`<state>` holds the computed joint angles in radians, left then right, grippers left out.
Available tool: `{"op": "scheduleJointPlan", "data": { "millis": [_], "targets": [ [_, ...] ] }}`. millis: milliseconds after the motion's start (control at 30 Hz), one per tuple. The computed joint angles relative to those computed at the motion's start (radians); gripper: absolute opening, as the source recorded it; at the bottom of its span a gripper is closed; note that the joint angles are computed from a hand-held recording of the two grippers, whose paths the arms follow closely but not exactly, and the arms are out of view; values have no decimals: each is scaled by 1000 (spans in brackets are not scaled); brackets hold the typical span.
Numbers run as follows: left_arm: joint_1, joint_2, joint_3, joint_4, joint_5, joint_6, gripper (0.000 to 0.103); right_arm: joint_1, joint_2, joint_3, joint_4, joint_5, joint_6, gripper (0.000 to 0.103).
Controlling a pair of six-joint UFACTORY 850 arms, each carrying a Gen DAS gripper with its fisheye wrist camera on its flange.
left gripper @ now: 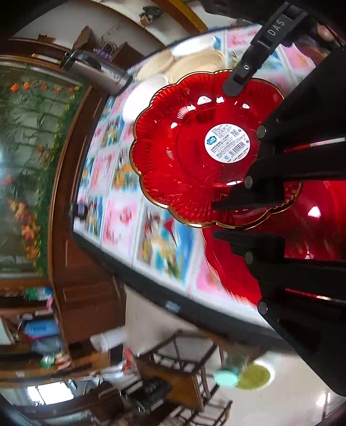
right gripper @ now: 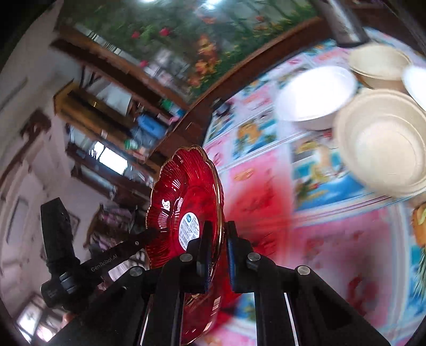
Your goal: Organize plates and bowls
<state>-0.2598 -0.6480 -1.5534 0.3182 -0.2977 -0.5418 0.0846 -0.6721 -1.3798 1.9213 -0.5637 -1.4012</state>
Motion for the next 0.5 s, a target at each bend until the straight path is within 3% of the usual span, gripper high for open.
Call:
{"op": "scheduleJointPlan", "data": {
  "millis": [133,333,500],
  "targets": [
    [38,51,111,93,13,-99,12,70,-9,-24,-104,50,45,9],
    [71,25,145,-14,0,10,12,166,-35,-49,-269,172,131,9],
    [38,3,134,170,-41,-109,12,206,-48,-65,-560,298,358,12]
  ]
}}
